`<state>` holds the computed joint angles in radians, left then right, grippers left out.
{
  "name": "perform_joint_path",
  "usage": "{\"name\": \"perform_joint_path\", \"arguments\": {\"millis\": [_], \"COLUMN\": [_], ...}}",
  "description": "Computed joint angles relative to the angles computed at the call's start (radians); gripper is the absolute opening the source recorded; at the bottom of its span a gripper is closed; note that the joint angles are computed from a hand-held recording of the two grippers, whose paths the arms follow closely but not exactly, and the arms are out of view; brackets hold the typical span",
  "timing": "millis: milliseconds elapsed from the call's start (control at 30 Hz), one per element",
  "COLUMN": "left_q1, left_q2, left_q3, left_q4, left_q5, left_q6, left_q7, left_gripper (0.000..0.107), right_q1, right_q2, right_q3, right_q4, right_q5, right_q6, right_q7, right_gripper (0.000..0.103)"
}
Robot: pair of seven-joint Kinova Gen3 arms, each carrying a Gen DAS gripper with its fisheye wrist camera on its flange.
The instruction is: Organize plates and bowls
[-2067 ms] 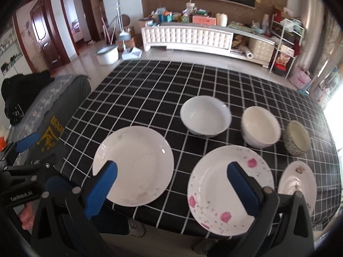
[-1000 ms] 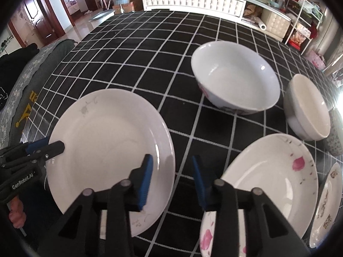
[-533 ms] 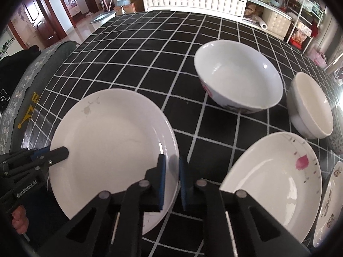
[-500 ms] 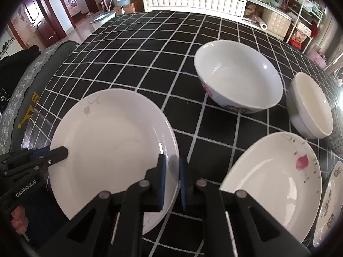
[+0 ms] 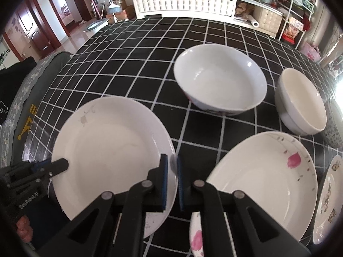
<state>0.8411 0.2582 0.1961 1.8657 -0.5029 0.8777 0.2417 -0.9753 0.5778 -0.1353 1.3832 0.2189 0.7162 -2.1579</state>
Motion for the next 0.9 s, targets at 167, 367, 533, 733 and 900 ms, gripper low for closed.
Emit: {"name": "perform_joint_path", "arguments": {"millis": [167, 367, 533, 733, 900], "left_q1": [0.003, 0.04, 0.078, 0.132, 0.185], "left_q2": [0.001, -0.023, -0.041, 0.002, 0.069], "left_q3": [-0.002, 0.012, 0.052, 0.073, 0.051], "left_q4": [0.003, -0.036, -0.097, -0.229, -0.339], "left_q5": [-0.011, -0.038, -0.093, -0.154, -0.207], "left_q6": [0.002, 0.12, 0.217, 0.27, 0.255], "left_q7": [0.015, 0.061, 0.108, 0.061, 0.008], "left_gripper": [0.012, 0.01, 0.01, 0.01, 0.01], "right_q1": [-0.004, -0.002, 0.008, 0.066, 0.099], "right_q2": [0.004, -0.059, -0.142, -0.252, -0.352], "right_q3": [0.002, 0.014, 0.013, -0.019, -0.015], "right_q4": [0.001, 0.076, 0.172, 0.317, 0.446], "right_q5": [0.003, 0.008, 0.032, 0.024, 0.058], "right_q6": [-0.006, -0.071, -0.125, -0.21, -0.276], "right_q7": [0.005, -0.027, -0.072, -0.102, -0.155], "right_gripper": [0.012, 0.012, 0.012, 0.012, 0.012]}}
